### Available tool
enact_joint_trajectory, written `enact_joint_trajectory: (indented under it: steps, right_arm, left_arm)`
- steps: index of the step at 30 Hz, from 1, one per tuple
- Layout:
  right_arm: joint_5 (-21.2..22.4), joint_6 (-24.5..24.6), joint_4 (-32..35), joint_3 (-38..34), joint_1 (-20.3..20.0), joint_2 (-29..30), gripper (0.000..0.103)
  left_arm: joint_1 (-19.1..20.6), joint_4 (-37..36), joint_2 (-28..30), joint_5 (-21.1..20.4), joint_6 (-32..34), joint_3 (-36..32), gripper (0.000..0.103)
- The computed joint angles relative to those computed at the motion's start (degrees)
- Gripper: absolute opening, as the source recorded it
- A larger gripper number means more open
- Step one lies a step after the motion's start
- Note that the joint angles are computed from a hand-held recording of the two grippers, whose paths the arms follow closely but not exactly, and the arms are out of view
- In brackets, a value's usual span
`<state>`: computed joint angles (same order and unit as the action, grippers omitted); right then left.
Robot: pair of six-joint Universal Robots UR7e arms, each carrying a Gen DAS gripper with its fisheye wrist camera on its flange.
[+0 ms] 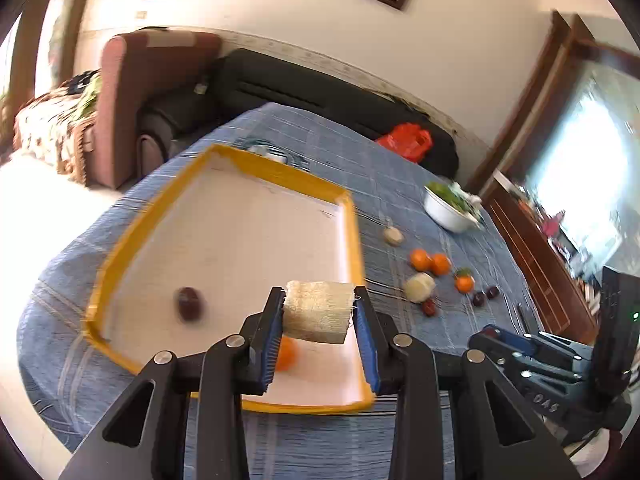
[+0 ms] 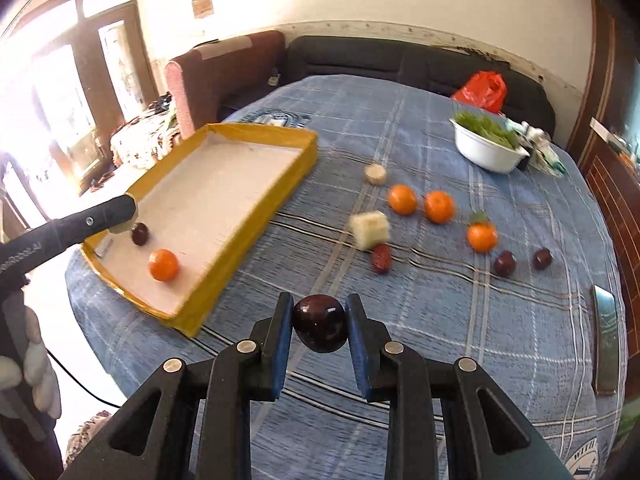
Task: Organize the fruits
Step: 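Carry the banana chunk and plum into the yellow tray and release both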
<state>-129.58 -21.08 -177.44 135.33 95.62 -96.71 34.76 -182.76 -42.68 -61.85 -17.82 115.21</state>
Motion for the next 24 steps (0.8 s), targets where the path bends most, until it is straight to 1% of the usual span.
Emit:
enact_joint_trajectory:
  steps: [3, 6, 8, 11, 13, 15, 16, 20, 24]
  right_arm:
    - [0.0, 0.5, 1.3, -2.7, 2.2, 2.6, 0.029]
    - [3.6, 2.5, 4.3, -5.7, 3.0, 4.6, 0.029]
    - [7.1, 4.3, 6.3, -7.8, 2.5, 5.8, 0.029]
    - [13.1, 6.7, 8.3, -10.6, 0.7, 7.5, 0.03]
    - [16.6, 8.4, 9.9, -12.1, -0.8, 9.1, 0.03]
    - [18.8, 9.5, 11.2, -13.4, -2.0, 10.9, 0.03]
    - [19.5, 10.0, 12.1, -14.2, -2.5, 12.2, 0.03]
    - [19.0, 10.8, 12.7, -16.0, -3.5, 16.4, 0.03]
    - [18.1, 11.4, 13.4, -16.7, -4.6, 18.8, 0.03]
  left_arm:
    - [1.5, -0.8, -1.7, 1.3, -0.3, 1.2, 0.033]
    - [3.0, -0.4, -2.7, 2.7, -1.0, 1.3, 0.033]
    - [3.7, 0.4, -3.4, 3.7, -1.4, 1.1, 0.033]
    - [4.4, 1.2, -3.8, 6.4, -0.7, 0.7, 0.033]
    - [5.3, 2.4, -3.8, 6.7, -0.9, 0.1, 0.033]
    - [6.2, 3.9, -3.2, 6.6, -1.4, -1.0, 0.033]
    - [6.6, 4.6, -2.8, 6.5, -1.4, -1.5, 0.033]
    - [7.7, 8.7, 0.0, 6.7, -1.1, -5.5, 0.033]
    - [8.3, 11.9, 1.9, 7.2, -1.9, -8.3, 0.033]
